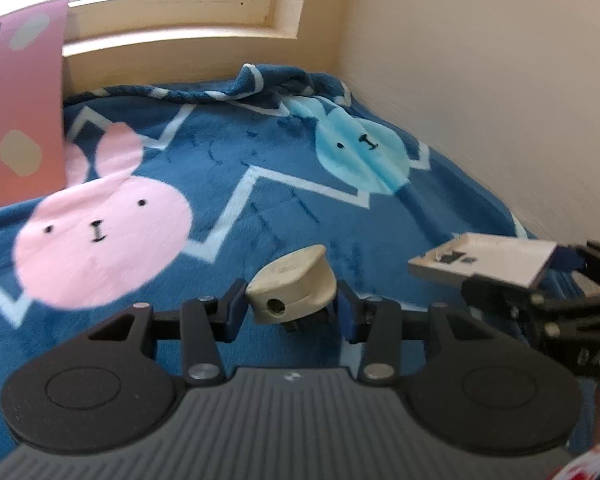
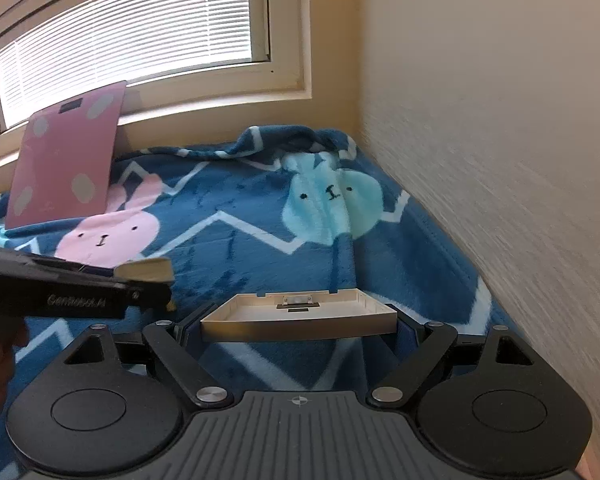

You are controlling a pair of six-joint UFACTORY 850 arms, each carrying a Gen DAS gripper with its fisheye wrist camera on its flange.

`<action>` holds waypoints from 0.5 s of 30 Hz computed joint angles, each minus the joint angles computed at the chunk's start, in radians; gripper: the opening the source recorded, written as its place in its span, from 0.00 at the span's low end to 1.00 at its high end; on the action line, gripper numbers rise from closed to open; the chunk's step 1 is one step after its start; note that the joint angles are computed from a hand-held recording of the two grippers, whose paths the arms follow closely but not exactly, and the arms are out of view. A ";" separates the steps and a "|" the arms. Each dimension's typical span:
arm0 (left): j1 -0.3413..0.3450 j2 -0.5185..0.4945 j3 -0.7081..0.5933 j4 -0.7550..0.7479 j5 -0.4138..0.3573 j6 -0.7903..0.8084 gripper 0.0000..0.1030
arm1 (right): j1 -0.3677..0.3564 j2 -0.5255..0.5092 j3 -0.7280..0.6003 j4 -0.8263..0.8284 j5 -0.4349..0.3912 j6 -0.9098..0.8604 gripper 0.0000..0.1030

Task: Organize rigid objects
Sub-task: 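Lift both wooden stand pieces and carry them over the cardboard box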

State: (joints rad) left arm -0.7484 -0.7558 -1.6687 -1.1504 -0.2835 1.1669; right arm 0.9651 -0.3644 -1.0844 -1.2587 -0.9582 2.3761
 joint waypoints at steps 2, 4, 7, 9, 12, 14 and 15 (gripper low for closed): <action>0.004 0.049 0.064 -0.052 0.009 0.060 0.39 | 0.016 0.002 -0.012 0.011 -0.008 -0.011 0.81; 0.009 0.099 0.128 -0.106 0.020 0.111 0.39 | 0.033 0.003 -0.024 0.018 -0.015 -0.015 0.81; 0.021 0.188 0.242 -0.203 0.041 0.214 0.39 | 0.065 0.001 -0.051 0.035 -0.034 -0.030 0.81; 0.032 0.249 0.313 -0.249 0.047 0.254 0.39 | 0.085 -0.003 -0.074 0.053 -0.045 -0.046 0.81; 0.045 0.336 0.408 -0.276 0.064 0.282 0.39 | 0.119 -0.018 -0.121 0.085 -0.065 -0.085 0.81; 0.055 0.393 0.464 -0.273 0.070 0.284 0.39 | 0.142 -0.026 -0.151 0.096 -0.080 -0.091 0.81; 0.060 0.424 0.493 -0.282 0.075 0.294 0.39 | 0.153 -0.032 -0.169 0.103 -0.087 -0.099 0.81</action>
State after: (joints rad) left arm -0.6883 -0.3323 -1.1757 -1.4322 -0.2086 1.4613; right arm 1.1184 -0.3966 -1.2538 -1.1553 -1.0451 2.2774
